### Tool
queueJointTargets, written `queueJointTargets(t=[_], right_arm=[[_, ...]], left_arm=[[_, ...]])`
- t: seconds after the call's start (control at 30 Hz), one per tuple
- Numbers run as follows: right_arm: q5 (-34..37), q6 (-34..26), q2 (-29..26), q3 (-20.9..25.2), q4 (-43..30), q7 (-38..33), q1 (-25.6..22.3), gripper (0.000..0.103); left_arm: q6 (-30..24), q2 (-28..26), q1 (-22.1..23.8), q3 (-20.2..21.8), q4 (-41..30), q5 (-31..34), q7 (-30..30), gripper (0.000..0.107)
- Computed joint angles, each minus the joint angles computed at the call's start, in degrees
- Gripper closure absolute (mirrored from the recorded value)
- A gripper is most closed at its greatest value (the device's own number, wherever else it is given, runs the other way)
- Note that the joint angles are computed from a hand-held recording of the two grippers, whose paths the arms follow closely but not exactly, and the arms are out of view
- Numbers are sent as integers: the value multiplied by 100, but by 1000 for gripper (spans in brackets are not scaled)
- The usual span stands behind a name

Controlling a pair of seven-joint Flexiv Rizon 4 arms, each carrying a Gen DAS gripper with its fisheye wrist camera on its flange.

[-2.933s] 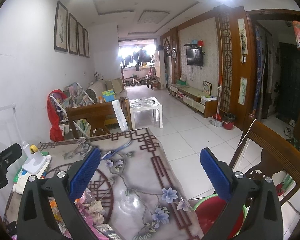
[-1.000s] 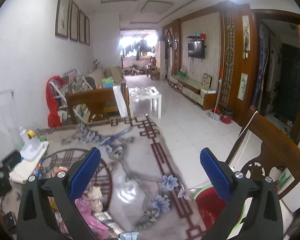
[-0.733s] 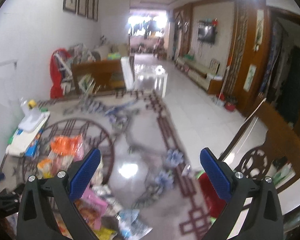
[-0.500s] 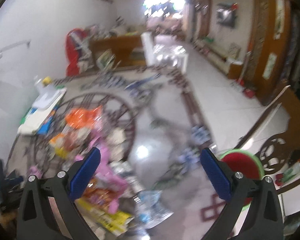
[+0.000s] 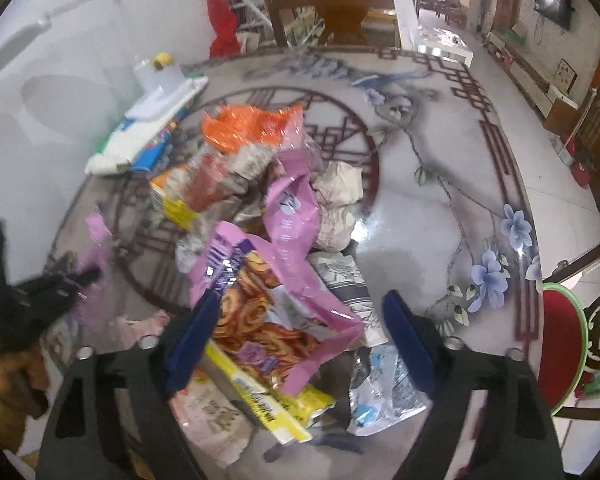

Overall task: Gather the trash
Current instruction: 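Grasp a pink bag with the left tool while the right tool grasps a pink snack bag, then carry both pink bags to the red bucket and open both tools to drop them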

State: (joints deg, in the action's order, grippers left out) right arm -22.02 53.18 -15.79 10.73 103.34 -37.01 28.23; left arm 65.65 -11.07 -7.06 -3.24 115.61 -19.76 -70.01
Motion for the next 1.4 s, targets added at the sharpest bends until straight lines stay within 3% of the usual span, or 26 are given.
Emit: queueJointTargets(t=[0.07,0.2,0.3,0.33,0.5,0.7,1.0,1.23,1.4], right_arm=[[166,-147,-109,40,-115,-139,-29,37],[453,-256,-248,101,-202,-395,-50,36],[516,-372,-290,85,-223,-291,11,78],[580,-282,-270,90,-178,-206,9,85],[349,202,55,12,162,482,124,97],[-708,468,610,-146,531,1769,179,98],[-1698,506,1473,6,1231,2811,-397,98],[-1665,535,2296,147,2113,3120,-1106,98],[-1282,636,2878,166,2717,2874,-1579,98]], left_arm=[[105,-40,37,-163,-114,-283,300,99],[337,-61,47,-384,-182,-866,859,99],[420,-99,15,-491,-261,-1194,1275,99],[421,-116,6,-530,-286,-1309,1409,99],[461,-75,-92,-637,-292,-1850,1886,99],[524,-42,-294,-724,-393,-2318,2301,99],[667,-49,-717,-943,-553,-2813,2707,99],[654,-377,-1223,-1111,-1051,-2248,2127,99],[560,-942,-1555,-1313,-1693,-1639,1620,99]])
